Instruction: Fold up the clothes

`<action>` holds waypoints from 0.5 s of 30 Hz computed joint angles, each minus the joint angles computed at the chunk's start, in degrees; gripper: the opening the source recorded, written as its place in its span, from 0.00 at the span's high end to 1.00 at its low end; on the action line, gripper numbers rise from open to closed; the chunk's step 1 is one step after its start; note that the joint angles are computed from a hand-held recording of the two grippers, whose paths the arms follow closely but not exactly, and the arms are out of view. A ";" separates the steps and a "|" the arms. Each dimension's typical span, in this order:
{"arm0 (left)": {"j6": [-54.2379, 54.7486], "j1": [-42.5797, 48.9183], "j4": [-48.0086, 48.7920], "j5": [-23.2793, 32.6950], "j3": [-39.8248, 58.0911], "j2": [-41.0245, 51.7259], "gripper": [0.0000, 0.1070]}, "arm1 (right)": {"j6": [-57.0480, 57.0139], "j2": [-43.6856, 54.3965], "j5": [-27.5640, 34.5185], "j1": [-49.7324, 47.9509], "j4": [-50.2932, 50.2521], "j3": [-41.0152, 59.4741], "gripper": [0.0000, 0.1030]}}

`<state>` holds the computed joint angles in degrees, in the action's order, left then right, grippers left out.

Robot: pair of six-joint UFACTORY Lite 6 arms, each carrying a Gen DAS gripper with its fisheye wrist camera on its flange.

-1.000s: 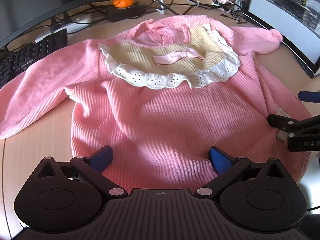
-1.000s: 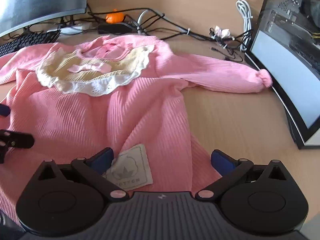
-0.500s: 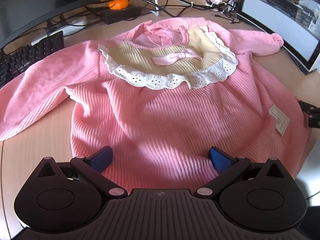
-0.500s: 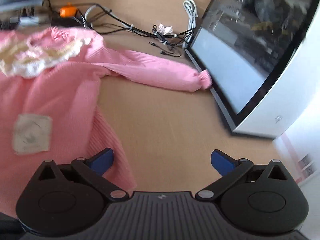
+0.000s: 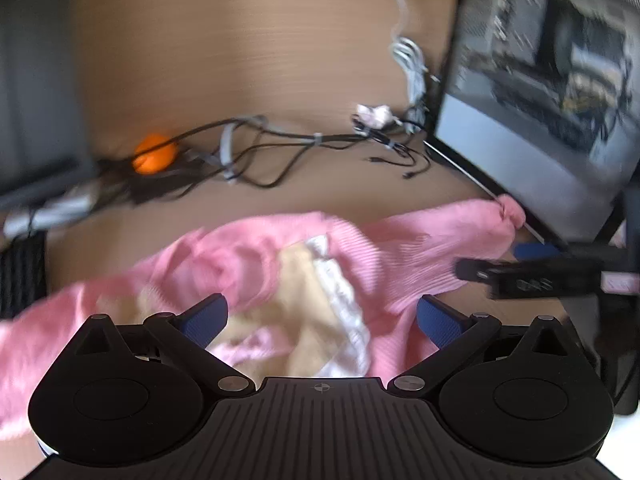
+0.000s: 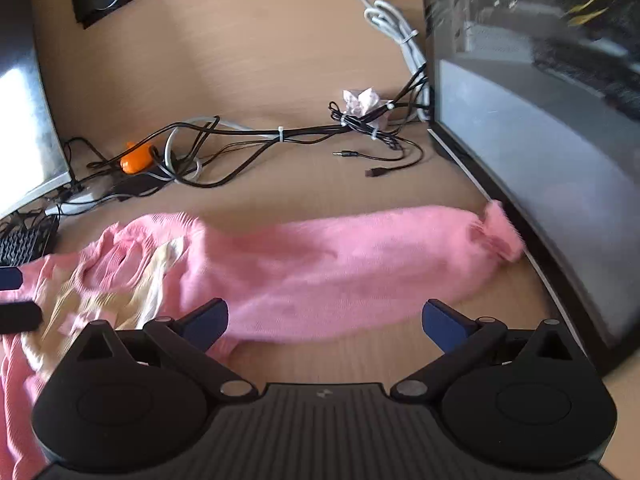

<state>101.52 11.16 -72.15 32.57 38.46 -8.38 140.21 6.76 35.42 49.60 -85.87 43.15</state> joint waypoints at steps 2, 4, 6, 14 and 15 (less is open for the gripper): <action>-1.12 -5.48 -0.95 -5.59 -0.04 0.90 0.16 | 5.35 1.73 -4.07 -4.70 -7.17 -0.82 0.00; -2.60 -10.87 -1.54 -11.05 0.42 2.35 0.49 | 13.58 2.22 -6.37 -7.32 -15.15 -2.80 0.00; -1.53 -13.35 -3.47 -13.64 0.86 3.74 0.47 | 20.54 2.45 -7.30 -8.90 -21.92 -4.51 0.00; 23.18 -21.38 -21.28 -14.76 1.05 7.94 0.12 | 25.49 -5.04 -11.70 -12.91 -24.25 -8.44 0.00; 26.79 -23.06 -23.62 -15.32 1.17 8.74 0.12 | 24.94 -7.14 -7.53 -11.33 -20.92 -10.27 0.00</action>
